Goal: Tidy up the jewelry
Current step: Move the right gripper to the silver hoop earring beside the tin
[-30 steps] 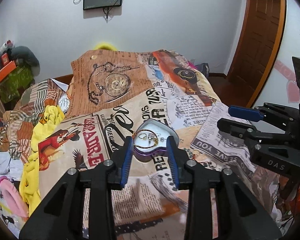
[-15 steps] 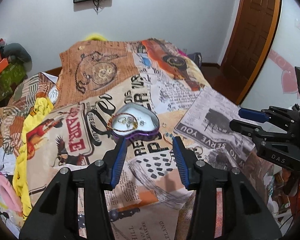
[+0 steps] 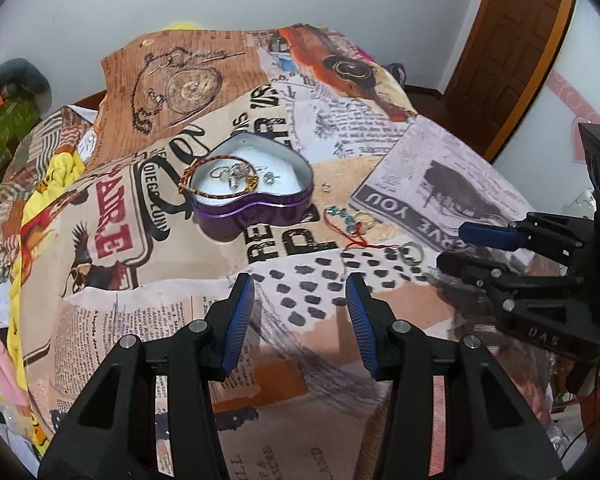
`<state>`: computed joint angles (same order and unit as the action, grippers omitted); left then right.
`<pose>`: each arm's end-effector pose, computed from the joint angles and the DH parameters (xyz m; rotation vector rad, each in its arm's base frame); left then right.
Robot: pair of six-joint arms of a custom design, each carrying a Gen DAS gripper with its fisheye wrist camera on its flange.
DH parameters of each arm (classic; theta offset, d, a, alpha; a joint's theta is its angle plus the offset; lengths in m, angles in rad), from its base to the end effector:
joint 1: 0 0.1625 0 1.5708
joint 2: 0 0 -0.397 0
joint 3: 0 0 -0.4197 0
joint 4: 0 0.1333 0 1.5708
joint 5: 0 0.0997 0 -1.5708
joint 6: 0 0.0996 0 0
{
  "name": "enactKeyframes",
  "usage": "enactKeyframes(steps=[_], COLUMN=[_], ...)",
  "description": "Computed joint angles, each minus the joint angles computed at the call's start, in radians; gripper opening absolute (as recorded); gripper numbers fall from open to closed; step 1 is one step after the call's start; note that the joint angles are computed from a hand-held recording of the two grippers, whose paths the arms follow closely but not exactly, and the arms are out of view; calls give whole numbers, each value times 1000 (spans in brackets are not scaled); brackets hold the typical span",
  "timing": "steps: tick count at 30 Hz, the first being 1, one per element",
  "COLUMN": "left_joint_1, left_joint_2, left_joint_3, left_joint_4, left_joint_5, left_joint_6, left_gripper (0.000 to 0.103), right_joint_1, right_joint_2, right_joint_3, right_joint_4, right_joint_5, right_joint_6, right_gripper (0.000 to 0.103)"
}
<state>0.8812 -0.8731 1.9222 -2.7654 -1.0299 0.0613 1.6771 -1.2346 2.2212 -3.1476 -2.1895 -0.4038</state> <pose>-0.2236 -0.5612 0.0328 0.9190 2.4773 -0.4094 0.1271 -0.4797 0.1753 0.3775 -2.3660 0.6039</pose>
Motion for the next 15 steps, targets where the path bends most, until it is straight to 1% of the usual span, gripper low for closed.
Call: enactKeyframes(steps=[2,7,9,11,13,14,15], left_joint_1=[4,17,21,23,25,28,29], left_joint_2=[9,19,23,32,39,42,46], left_joint_3=[-6,-19,-27,-36,-47,-53,-59], left_joint_4=[6,19,25,29,38,43,47], left_joint_5=[10,2,-7,-9,-19,-32,-40], left_joint_6=[-4,-11,-12,-11,-13,-15,-18], left_gripper=[47,47,47,47,47,47,47], right_joint_1=[-4,-27,-36,-46,-56,-59,-64], right_joint_2=[14,41,36,28,23,24,18], right_joint_3=[-8,-26,-22,-24,-19,-16,-11], right_joint_4=[9,33,26,40,31,23,23], right_joint_5=[4,31,55,78,103,109,124], right_joint_6=[-8,-15,-30,-27,-31,-39,-48], right_gripper=[34,34,34,34,33,28,20])
